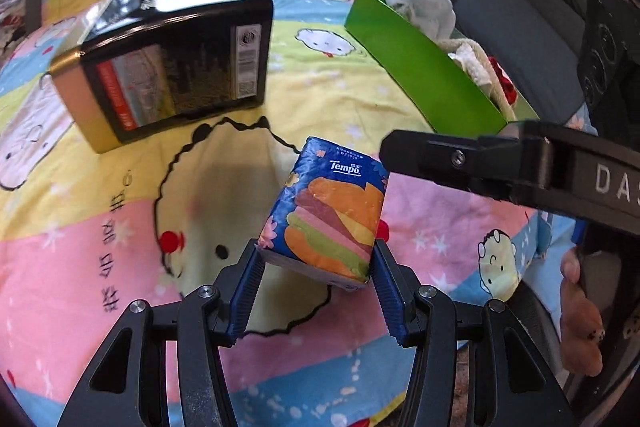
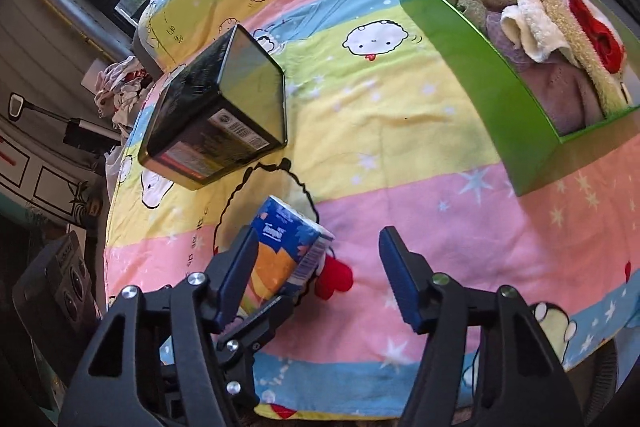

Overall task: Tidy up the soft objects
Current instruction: 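Close the right gripper on the tissue pack and lift it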

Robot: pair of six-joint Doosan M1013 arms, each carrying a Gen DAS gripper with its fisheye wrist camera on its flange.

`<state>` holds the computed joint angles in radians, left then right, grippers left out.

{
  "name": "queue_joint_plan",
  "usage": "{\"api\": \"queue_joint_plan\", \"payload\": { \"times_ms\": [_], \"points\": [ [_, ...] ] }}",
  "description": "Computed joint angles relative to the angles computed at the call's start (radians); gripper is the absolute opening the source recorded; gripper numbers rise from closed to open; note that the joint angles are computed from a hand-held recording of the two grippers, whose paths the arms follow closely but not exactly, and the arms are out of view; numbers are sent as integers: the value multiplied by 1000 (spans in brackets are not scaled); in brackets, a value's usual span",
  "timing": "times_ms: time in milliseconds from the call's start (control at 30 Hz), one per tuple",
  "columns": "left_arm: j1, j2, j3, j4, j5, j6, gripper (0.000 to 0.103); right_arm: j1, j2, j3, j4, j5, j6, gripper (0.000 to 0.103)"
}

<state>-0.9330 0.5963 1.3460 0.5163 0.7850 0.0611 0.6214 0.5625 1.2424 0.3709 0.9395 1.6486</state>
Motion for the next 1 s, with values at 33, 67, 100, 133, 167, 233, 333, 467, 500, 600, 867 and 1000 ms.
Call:
{"api": "queue_joint_plan", "payload": {
  "times_ms": [33,67,100,133,167,233,333,467,500,600,867,1000],
  "points": [
    [7,4,-2,-26,-6,24,54,-5,11,-12,11,15,-10,61],
    [11,8,-3,-49,-8,40,54,-7,19,-21,14,26,-14,61],
    [13,12,-4,-57,-11,47,54,-9,28,-33,14,37,-19,61],
    [14,10,0,-50,-20,44,56,-9,40,-49,11,52,-28,61],
    [13,8,3,-46,-23,39,57,-8,50,-65,7,66,-39,61],
    [13,1,7,-71,-15,39,58,-9,72,-94,13,99,-69,61],
    [5,-19,35,-54,-31,-16,58,-8,101,-131,24,138,-107,60],
    [4,-51,85,-85,-101,-85,58,-3,130,-163,30,188,-133,58],
    [2,-57,97,-70,-121,-125,58,-3,132,-161,38,192,-139,57],
    [-4,-72,128,-10,-194,-232,58,-7,129,-147,70,183,-151,57],
    [4,-57,110,3,-191,-306,46,-12,123,-129,134,193,-192,51],
    [7,-40,83,-39,-155,-250,32,-14,115,-109,158,176,-199,46]
  ]
}}
